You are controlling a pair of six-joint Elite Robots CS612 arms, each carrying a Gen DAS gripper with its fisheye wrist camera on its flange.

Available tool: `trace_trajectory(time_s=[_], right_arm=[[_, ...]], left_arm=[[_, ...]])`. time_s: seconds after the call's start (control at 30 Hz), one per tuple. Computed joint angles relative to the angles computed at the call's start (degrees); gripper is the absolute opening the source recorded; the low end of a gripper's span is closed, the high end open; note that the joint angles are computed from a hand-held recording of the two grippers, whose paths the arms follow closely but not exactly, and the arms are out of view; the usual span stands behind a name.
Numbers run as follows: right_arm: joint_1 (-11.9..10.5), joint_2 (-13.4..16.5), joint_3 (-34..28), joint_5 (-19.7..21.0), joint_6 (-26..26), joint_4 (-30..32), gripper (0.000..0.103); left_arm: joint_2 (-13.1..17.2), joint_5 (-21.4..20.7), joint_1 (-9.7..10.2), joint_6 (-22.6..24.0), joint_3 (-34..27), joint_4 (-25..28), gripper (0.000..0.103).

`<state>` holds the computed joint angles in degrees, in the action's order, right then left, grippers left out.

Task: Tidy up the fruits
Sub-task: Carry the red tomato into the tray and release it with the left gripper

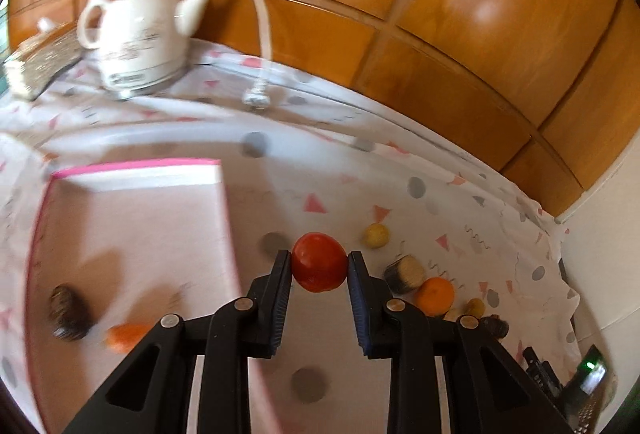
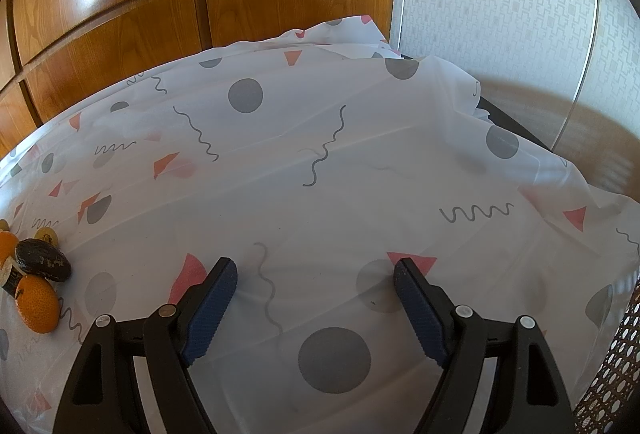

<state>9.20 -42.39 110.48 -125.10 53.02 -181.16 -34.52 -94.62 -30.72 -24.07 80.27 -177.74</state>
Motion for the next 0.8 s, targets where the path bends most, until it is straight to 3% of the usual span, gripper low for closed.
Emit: trace_trajectory(time_s=[0.2, 0.47, 0.8], right_arm=[[0.0, 0.0, 0.0, 0.0, 0.0, 0.0, 0.082], [0.0, 0.0, -0.1, -0.1, 0.1, 0.1, 0.082], [0.0, 0.0, -0.1, -0.1, 0.1, 0.2, 0.082]], left_arm=[[-2.7, 3.1, 1.72, -2.5, 6.7, -4.1, 0.028], [-3.1, 7.4, 4.06, -7.2, 9.9, -5.4, 0.028], [-2.6, 8.3, 4.46, -8.0, 11.5, -5.9, 0.029]])
